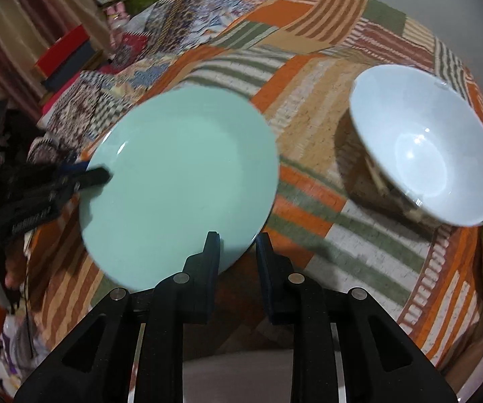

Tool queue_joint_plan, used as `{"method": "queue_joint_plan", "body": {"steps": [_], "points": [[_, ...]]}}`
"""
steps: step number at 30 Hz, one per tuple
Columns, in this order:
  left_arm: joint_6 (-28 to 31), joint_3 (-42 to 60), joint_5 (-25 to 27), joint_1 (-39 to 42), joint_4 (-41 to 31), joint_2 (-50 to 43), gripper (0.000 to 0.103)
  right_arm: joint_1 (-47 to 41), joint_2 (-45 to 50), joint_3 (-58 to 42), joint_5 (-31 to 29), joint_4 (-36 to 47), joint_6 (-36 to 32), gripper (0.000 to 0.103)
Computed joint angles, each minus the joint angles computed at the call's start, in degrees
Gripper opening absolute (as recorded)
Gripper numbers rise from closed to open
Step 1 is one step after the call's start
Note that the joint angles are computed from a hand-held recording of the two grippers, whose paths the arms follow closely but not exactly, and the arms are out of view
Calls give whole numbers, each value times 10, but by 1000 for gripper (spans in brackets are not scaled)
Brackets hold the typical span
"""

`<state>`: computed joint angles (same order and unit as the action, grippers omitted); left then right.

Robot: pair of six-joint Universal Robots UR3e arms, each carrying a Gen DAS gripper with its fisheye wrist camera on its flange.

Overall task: Organize plates and bowls
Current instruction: 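Carry the mint green plate with the left gripper onto the white plate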

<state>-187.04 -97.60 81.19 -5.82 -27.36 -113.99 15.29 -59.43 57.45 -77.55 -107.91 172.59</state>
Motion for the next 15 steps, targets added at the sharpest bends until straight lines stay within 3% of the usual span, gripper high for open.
{"method": "queue_joint_plan", "body": {"steps": [5, 15], "points": [[-2, 8, 6, -4, 7, -10, 22, -8, 52, -61, 17, 17, 21, 22], [-6, 5, 12, -11, -7, 13, 22, -1, -3, 20, 8, -27, 18, 20]]}}
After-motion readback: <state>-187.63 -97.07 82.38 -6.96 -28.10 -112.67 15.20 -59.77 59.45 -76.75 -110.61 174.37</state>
